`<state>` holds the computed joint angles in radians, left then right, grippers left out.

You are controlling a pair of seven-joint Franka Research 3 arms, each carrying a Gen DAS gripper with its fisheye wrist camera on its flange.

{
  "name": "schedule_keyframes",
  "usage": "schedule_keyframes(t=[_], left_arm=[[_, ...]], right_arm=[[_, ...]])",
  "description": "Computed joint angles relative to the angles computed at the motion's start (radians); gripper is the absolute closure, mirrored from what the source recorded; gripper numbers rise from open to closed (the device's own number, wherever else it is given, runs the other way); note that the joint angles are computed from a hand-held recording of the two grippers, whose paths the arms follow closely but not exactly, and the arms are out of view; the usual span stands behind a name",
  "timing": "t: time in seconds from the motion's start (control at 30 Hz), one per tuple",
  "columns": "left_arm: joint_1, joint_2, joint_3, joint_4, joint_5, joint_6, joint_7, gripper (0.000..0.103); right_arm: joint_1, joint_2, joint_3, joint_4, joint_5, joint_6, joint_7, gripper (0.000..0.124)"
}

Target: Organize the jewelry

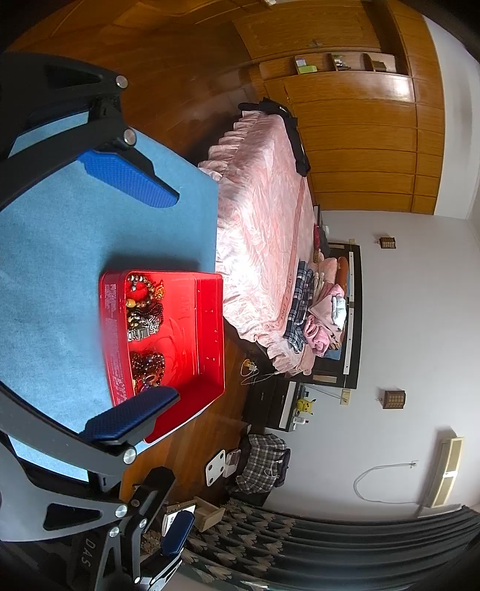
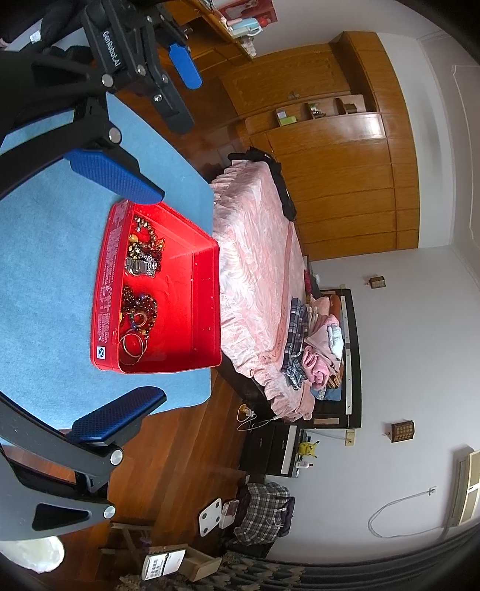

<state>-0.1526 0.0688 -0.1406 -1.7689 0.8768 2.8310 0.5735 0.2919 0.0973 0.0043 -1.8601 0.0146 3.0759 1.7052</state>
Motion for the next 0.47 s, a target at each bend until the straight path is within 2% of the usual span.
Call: schedule_keyframes(t=[0.47], left_arm=[[-0.004,0.011,0.001,0.017,-0.036,-0.015,0.039,0.009]], right_arm=[[0.001,0.005,-0.002,0.003,0.005,0.001,-0.004,0.027]])
